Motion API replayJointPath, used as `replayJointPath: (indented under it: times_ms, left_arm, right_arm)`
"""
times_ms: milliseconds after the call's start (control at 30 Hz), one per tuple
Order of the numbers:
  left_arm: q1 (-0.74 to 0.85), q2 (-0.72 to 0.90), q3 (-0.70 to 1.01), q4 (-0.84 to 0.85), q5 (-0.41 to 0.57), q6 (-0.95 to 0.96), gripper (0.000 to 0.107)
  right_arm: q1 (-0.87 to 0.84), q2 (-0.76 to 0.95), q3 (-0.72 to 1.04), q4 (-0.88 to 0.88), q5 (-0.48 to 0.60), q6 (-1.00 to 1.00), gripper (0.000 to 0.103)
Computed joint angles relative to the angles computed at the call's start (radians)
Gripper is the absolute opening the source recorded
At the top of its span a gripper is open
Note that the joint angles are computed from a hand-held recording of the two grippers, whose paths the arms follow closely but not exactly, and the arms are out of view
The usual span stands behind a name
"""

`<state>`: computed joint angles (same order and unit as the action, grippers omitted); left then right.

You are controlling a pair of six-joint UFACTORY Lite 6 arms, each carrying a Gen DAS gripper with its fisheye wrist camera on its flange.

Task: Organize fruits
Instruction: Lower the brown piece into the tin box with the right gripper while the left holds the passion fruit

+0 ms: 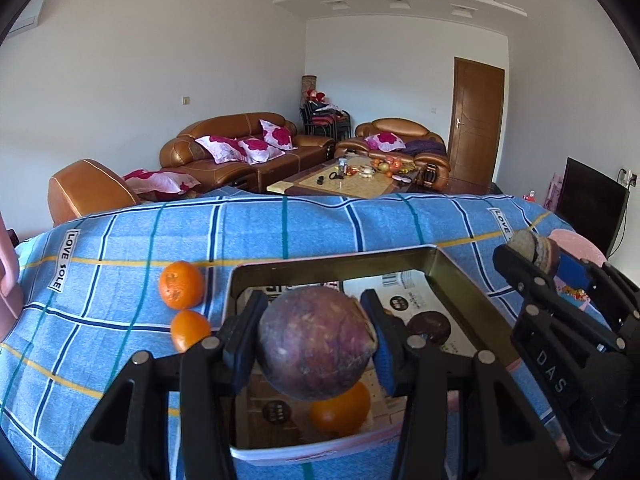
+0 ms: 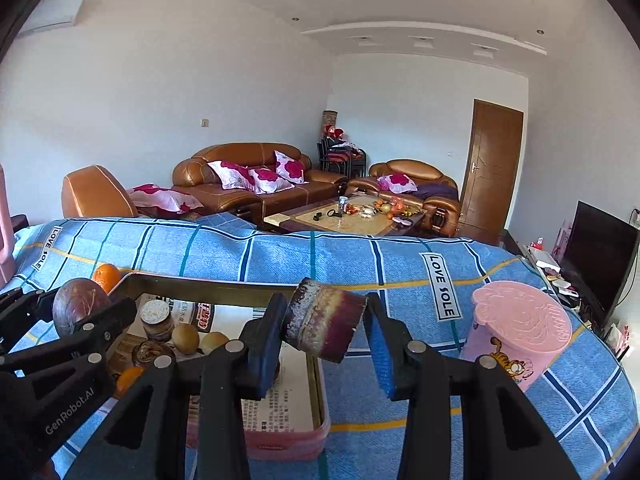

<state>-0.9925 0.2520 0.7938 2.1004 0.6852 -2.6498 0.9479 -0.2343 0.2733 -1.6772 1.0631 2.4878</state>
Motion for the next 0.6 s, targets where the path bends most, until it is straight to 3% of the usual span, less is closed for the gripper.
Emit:
replayJointPath:
  times_ms: [300, 600]
  left_arm:
    - [0.08, 0.08, 0.104, 0.064, -0.171, -0.022, 0.05]
    - [0.123, 0.093, 0.109, 0.103, -0.222, -0.087, 0.05]
  right_arm:
    - [-0.19, 0.071, 0.076, -0.177, -0.175, 0.002, 0.042]
    - [-0.289, 0.146, 0.137, -0.348, -0.33, 0.037, 0.042]
